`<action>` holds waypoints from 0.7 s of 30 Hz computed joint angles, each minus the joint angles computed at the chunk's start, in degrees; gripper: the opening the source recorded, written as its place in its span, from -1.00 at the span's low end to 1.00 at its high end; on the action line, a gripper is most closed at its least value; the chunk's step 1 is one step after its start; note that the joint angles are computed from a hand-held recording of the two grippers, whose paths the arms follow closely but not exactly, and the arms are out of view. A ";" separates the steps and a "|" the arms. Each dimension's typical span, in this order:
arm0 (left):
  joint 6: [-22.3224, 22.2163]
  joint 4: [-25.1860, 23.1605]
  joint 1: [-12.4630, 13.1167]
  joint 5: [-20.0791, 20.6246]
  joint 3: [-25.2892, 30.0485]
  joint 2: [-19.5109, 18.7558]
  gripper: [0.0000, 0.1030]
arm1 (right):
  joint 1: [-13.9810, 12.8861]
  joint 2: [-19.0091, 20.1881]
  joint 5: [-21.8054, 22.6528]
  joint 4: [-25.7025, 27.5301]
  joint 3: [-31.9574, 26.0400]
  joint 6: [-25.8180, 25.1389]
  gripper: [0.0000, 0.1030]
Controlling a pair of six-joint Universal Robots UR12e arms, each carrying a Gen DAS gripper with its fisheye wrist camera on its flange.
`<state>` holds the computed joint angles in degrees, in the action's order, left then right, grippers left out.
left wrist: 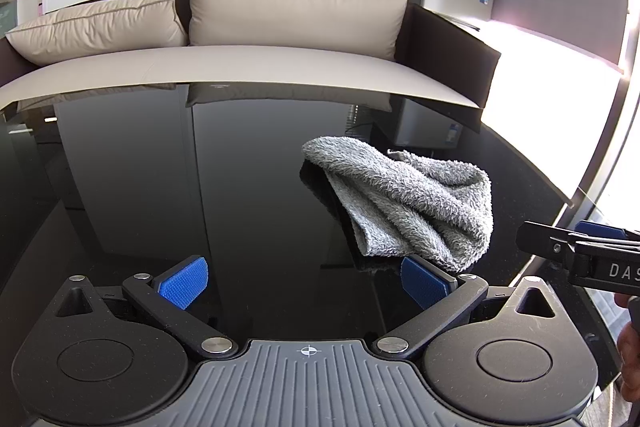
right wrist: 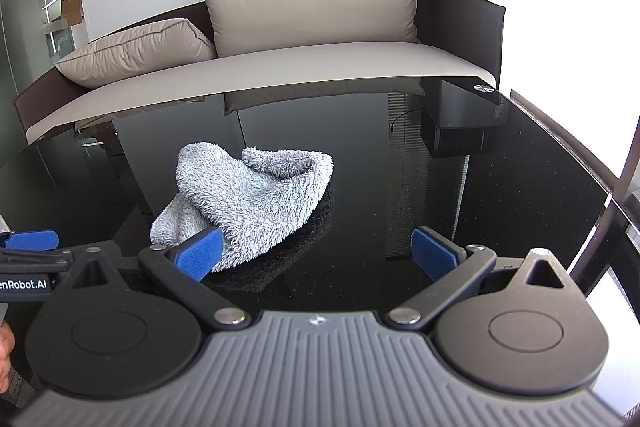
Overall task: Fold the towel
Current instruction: 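Lower the right tool onto a towel edge and close it while the left tool approaches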
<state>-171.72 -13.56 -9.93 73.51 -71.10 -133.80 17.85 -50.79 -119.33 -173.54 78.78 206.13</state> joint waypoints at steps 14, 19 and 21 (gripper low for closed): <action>0.59 -1.26 -0.26 1.51 4.86 -2.57 0.98 | -1.89 2.78 1.79 -5.03 -4.04 -6.29 0.99; 0.22 -2.43 -0.43 1.67 7.51 -3.90 0.98 | -2.41 3.91 1.25 -3.75 -6.02 -5.00 0.99; 0.06 -2.70 -0.50 1.58 8.51 -4.40 0.98 | -2.62 4.48 1.57 -3.57 -6.98 -5.81 0.99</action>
<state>-171.66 -16.26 -10.43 75.09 -62.59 -138.20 15.22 -46.31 -117.75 -177.11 71.80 200.32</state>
